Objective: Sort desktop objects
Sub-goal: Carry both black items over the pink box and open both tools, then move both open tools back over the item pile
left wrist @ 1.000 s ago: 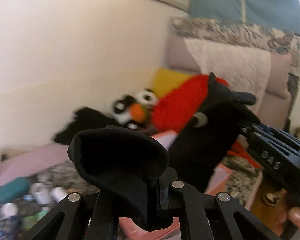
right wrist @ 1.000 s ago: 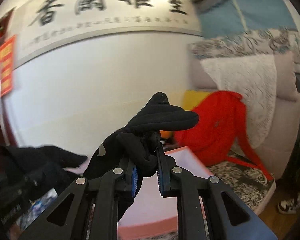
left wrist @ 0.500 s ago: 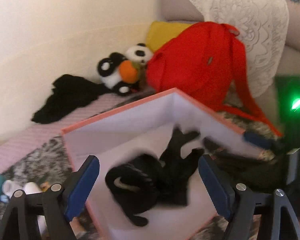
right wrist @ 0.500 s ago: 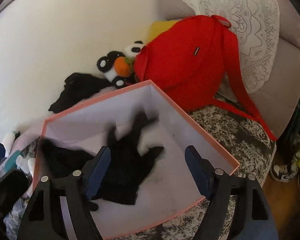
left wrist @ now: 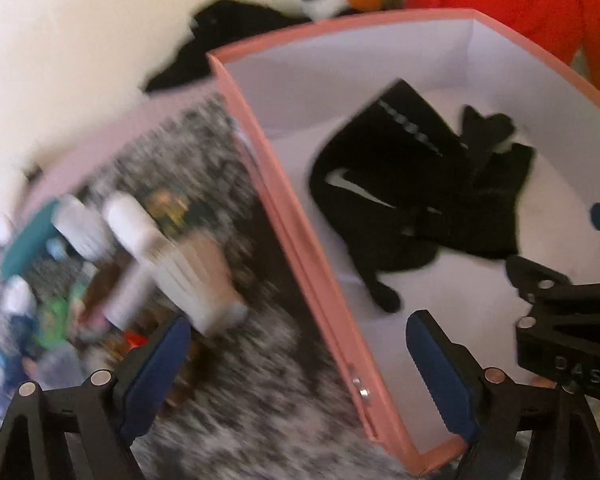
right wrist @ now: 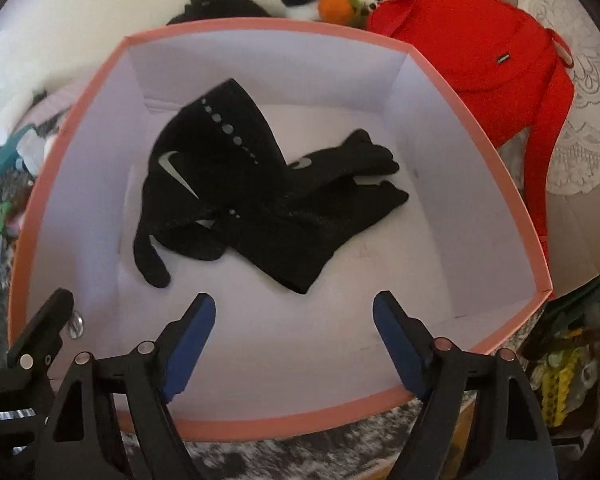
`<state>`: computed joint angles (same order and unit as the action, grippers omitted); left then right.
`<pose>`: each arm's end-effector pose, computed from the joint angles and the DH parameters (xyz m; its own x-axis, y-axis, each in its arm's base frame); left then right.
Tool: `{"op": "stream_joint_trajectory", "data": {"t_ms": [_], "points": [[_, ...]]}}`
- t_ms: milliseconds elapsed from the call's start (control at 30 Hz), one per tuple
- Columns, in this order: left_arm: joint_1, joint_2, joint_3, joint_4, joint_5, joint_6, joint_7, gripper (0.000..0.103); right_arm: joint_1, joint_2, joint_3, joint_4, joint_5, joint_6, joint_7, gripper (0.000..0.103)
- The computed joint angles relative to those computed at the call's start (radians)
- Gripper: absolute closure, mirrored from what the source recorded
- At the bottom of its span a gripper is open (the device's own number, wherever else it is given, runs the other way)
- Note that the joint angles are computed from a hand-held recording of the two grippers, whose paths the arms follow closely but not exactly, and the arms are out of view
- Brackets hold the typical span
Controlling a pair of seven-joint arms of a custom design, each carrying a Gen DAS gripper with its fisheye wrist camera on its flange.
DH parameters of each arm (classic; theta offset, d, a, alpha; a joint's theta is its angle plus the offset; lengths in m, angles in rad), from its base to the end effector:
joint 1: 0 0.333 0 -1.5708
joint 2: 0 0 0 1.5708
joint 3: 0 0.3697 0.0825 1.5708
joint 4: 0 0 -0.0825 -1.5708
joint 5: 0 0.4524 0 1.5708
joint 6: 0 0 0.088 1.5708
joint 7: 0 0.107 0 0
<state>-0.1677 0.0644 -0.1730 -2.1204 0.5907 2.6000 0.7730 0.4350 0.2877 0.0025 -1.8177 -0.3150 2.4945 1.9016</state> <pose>0.6047 -0.2248 0.4389 0.0418 -0.9937 -0.1035 -0.8524 0.0185 -0.5225 0.6671 0.3138 0.4387 0.2838 -0.9487 0.1392 -0.8539 -0.3161 -0.4134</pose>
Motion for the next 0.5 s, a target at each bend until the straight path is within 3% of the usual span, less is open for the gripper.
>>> {"op": "stream_joint_trajectory", "data": {"t_ms": [100, 233, 333, 400, 500], "points": [[-0.003, 0.007, -0.020, -0.005, -0.134, 0.029, 0.094, 0.012, 0.019, -0.010, -0.017, -0.009, -0.077, -0.055, 0.016, 0.020], [-0.026, 0.013, -0.023, 0.006, -0.112, 0.016, 0.067, 0.012, 0.018, -0.023, -0.019, -0.031, -0.153, -0.065, 0.046, 0.020], [-0.034, 0.012, -0.016, 0.032, -0.077, -0.014, 0.048, 0.012, 0.010, -0.038, -0.015, -0.053, -0.169, -0.007, 0.076, 0.021], [-0.036, -0.023, -0.009, 0.014, 0.002, 0.016, -0.008, 0.012, 0.015, -0.060, -0.027, -0.071, -0.215, 0.057, 0.154, 0.021], [-0.018, -0.122, -0.008, -0.048, 0.162, 0.083, -0.146, 0.012, 0.043, -0.150, -0.075, -0.135, -0.472, 0.209, 0.471, 0.020]]}}
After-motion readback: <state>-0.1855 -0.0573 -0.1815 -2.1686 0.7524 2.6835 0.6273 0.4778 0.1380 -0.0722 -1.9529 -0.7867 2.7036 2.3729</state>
